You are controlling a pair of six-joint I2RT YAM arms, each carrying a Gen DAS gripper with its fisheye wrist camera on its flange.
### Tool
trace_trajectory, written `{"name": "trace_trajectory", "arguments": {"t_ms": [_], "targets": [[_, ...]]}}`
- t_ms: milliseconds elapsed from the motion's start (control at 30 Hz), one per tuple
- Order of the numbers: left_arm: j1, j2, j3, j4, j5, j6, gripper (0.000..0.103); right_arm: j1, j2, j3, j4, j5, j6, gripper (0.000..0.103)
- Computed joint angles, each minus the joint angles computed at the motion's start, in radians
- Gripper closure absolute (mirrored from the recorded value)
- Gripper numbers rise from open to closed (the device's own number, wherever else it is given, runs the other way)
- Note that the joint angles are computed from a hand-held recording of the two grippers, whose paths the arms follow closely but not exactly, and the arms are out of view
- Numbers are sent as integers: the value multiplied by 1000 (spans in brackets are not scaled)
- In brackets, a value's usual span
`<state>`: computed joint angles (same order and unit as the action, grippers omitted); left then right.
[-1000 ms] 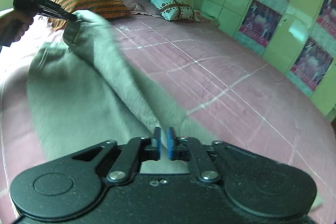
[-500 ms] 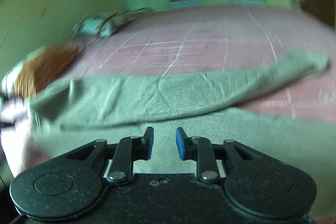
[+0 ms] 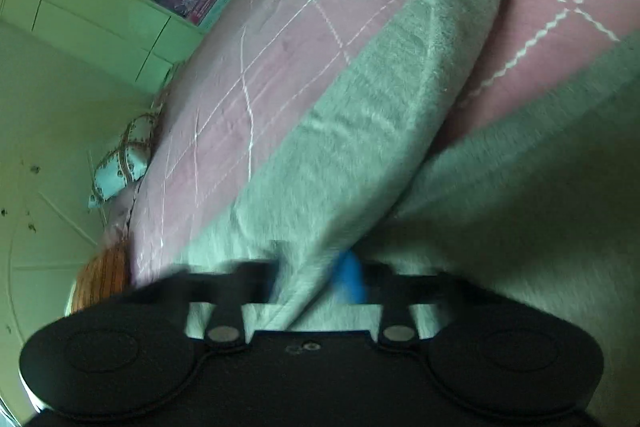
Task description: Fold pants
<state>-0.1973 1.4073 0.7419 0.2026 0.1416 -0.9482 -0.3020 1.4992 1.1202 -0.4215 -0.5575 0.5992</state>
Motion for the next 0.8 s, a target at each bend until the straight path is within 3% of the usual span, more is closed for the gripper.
{"name": "trace_trajectory", "arguments": {"t_ms": [167,233,300,367,400,467,500,567,733,800], "targets": [[100,-34,61,183,159,78,84,-44,-291,-113,159,-75,-68,103],[131,-83,54,100,203,167,84,-114,-407,-178,138,-165,-98,103],[160,-95,21,-35,206,244,84,-171,-486,-261,23,-246,-229,103],[162,-38,43,-239,136,304,84,-138,-454,-317,-190,-194,-467,103],[166,-32,0,-214,135,275,84,-110,-416,-343,-242,-154,-511,103],[156,-72,-103,-65,119,172,84,-126,-464,-434,-159,-173,-459,103],[134,-77,-109,-50,90,148,84,-130,-484,-453,-137,-175,-419,103],[97,-63,-78,-75,38,147,84,-104,-504,-456,-114,-132,-372,93],[79,-44,-32,-130,4,172,83,-51,-430,-400,-115,-27,-325,93],[86,-52,-30,-152,-1,205,83,-10,-399,-351,-127,11,-281,97]]}}
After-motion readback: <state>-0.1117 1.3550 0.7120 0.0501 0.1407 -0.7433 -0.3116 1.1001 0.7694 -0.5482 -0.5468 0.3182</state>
